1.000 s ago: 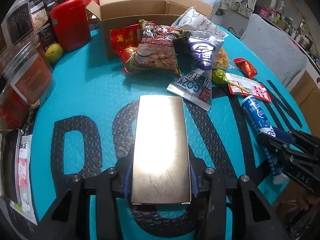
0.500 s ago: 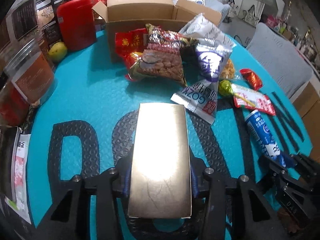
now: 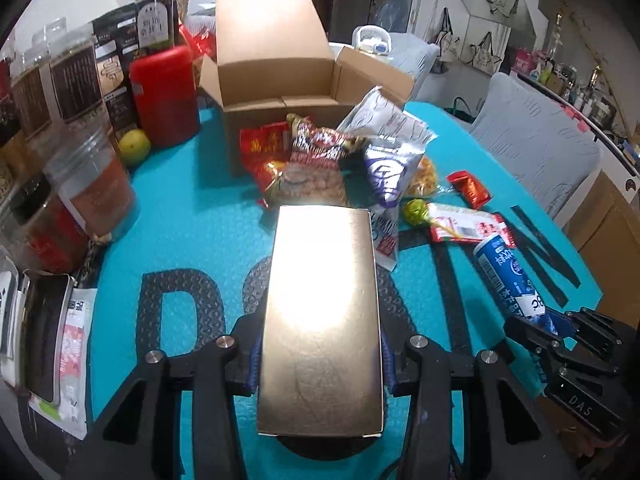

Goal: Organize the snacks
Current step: 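Carry the gold box and the tube drink over the open cardboard box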

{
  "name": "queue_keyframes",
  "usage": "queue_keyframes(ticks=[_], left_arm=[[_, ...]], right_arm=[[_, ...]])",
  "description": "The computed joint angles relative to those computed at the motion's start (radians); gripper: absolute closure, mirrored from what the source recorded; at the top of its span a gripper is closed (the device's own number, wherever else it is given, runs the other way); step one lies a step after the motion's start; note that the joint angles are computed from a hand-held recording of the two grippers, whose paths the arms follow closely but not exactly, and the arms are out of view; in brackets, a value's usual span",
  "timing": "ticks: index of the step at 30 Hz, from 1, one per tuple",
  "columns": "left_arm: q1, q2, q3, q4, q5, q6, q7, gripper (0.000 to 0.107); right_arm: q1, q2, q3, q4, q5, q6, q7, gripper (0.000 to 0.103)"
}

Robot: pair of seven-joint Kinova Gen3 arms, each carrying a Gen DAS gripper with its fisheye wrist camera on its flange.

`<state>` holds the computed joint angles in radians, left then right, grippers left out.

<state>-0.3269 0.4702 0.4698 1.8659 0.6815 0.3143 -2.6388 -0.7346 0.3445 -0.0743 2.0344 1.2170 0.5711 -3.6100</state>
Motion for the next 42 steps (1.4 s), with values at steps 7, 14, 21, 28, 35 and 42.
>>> queue_keyframes(ticks=[7, 14, 21, 28, 35, 42], left_arm=[[-0.01, -0.008, 0.009, -0.031, 0.026, 0.044, -0.036, 0.064], [0.028, -0.007, -0.032, -0.092, 0.071, 0.092, -0.071, 0.064], [0.051, 0.009, -0.048, -0.162, 0.12, 0.105, -0.13, 0.064], [0.068, 0.036, -0.047, -0.237, 0.146, 0.079, -0.157, 0.064], [0.069, 0.069, -0.019, -0.316, 0.144, 0.039, -0.134, 0.064], [0.097, 0.118, 0.003, -0.428, 0.076, -0.001, -0.045, 0.064]], right_arm=[[0.012, -0.024, -0.011, -0.028, 0.001, 0.013, 0.076, 0.075], [0.048, -0.029, 0.008, -0.067, 0.005, -0.043, 0.138, 0.075], [0.094, -0.022, 0.04, -0.129, 0.002, -0.104, 0.251, 0.075], [0.117, 0.002, 0.083, -0.212, -0.004, -0.126, 0.365, 0.075], [0.144, 0.035, 0.128, -0.315, -0.085, -0.179, 0.538, 0.075], [0.159, 0.079, 0.196, -0.426, -0.155, -0.243, 0.678, 0.075]])
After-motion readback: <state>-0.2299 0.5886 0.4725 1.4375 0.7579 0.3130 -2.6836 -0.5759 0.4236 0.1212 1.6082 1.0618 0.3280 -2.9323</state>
